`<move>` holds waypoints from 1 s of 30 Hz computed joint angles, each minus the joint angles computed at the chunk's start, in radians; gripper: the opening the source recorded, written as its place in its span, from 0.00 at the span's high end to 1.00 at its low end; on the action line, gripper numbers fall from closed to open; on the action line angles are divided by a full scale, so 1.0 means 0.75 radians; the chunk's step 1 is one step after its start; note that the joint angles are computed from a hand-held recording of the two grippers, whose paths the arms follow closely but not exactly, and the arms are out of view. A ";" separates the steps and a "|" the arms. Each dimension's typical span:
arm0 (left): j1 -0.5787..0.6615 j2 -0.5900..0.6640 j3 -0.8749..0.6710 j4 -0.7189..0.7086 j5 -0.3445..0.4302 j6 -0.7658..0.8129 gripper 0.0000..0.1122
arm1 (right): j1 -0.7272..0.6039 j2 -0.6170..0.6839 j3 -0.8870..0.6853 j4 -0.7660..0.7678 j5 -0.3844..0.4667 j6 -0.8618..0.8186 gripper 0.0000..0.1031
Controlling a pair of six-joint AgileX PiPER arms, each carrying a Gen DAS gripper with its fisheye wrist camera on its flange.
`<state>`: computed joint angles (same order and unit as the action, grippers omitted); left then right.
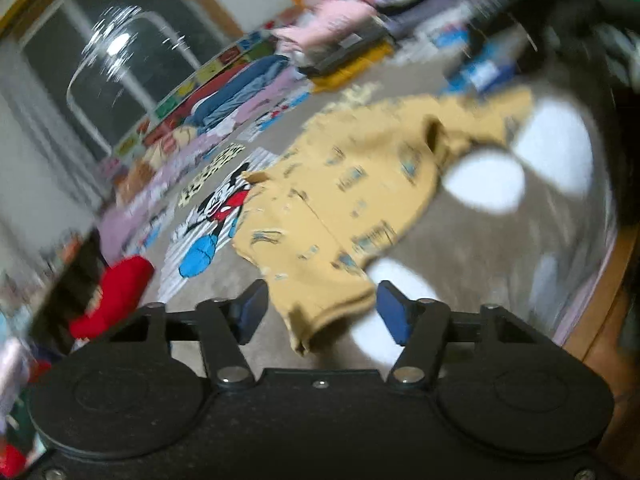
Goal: Fold clothes
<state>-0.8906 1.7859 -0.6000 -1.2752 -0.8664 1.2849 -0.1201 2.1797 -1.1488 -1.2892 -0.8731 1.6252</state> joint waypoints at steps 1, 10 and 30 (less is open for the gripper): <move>-0.017 0.038 -0.011 -0.014 -0.030 0.038 0.50 | -0.001 0.004 0.010 0.016 -0.005 -0.027 0.48; -0.087 0.285 -0.092 -0.040 -0.292 0.219 0.69 | 0.021 0.014 0.038 0.106 -0.002 -0.172 0.46; 0.927 -0.107 -0.365 0.785 0.451 -1.222 0.95 | 0.155 0.031 0.161 0.477 -0.038 -0.887 0.15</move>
